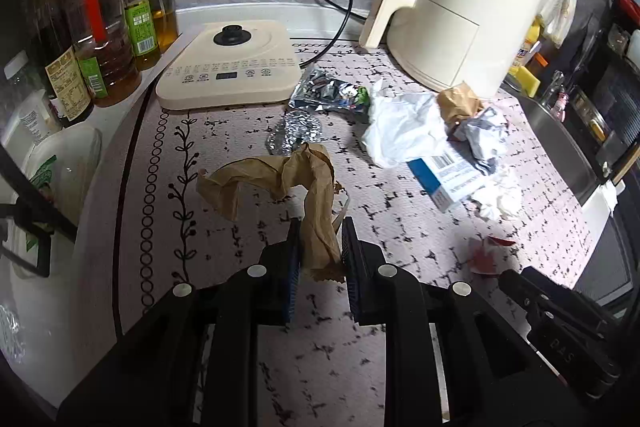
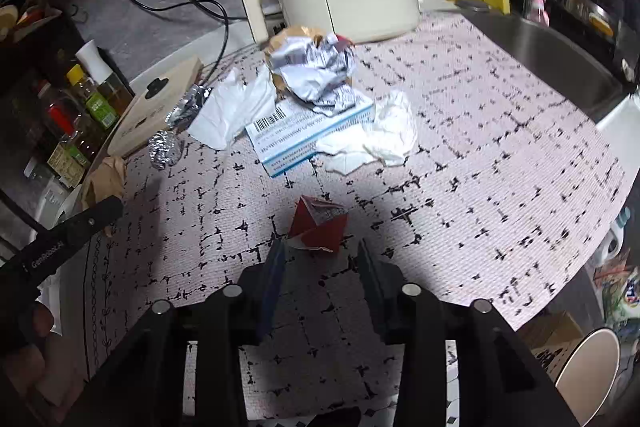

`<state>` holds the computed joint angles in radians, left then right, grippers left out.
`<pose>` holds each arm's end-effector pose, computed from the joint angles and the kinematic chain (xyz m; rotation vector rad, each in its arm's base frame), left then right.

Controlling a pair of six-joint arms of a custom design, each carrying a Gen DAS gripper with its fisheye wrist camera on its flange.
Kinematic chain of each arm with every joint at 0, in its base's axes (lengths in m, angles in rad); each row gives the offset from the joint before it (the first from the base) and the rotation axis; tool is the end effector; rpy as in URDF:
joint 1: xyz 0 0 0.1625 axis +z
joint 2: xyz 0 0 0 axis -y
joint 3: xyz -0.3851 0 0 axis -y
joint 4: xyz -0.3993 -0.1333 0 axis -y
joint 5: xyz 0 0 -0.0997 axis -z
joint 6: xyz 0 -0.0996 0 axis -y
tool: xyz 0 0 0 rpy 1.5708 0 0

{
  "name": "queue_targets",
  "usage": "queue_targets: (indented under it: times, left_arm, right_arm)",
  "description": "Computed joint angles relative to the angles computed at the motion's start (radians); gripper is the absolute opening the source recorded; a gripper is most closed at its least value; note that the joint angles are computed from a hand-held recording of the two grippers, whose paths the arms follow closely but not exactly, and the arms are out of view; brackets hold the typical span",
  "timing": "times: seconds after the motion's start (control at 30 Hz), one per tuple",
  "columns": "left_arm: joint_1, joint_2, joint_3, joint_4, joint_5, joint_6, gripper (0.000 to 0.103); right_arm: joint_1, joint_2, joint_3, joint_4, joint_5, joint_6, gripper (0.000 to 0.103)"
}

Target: Collect trash

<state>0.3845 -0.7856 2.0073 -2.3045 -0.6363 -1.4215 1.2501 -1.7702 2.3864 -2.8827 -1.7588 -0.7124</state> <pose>-0.3548 -0.3738 -0.0394 0.0168 2.2912 -0.9571 -0.0137 -0.4051 0.2980 0.4117 -2.5239 0.6868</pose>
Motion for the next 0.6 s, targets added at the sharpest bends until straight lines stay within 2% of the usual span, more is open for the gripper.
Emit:
queue_targets:
  times: [0.13, 0.37, 0.6]
  left_arm:
    - [0.017, -0.005, 0.010, -0.024, 0.000, 0.024, 0.020]
    - [0.020, -0.008, 0.015, -0.040, 0.000, 0.042, 0.020]
    - [-0.001, 0.022, -0.014, -0.074, 0.000, 0.078, 0.020]
  right_arm:
    - [0.001, 0.036, -0.008, -0.016, -0.010, 0.021, 0.017]
    - [0.003, 0.013, 0.002, -0.022, 0.014, 0.019, 0.015]
    - [-0.007, -0.088, 0.021, 0.016, 0.046, -0.001, 0.015]
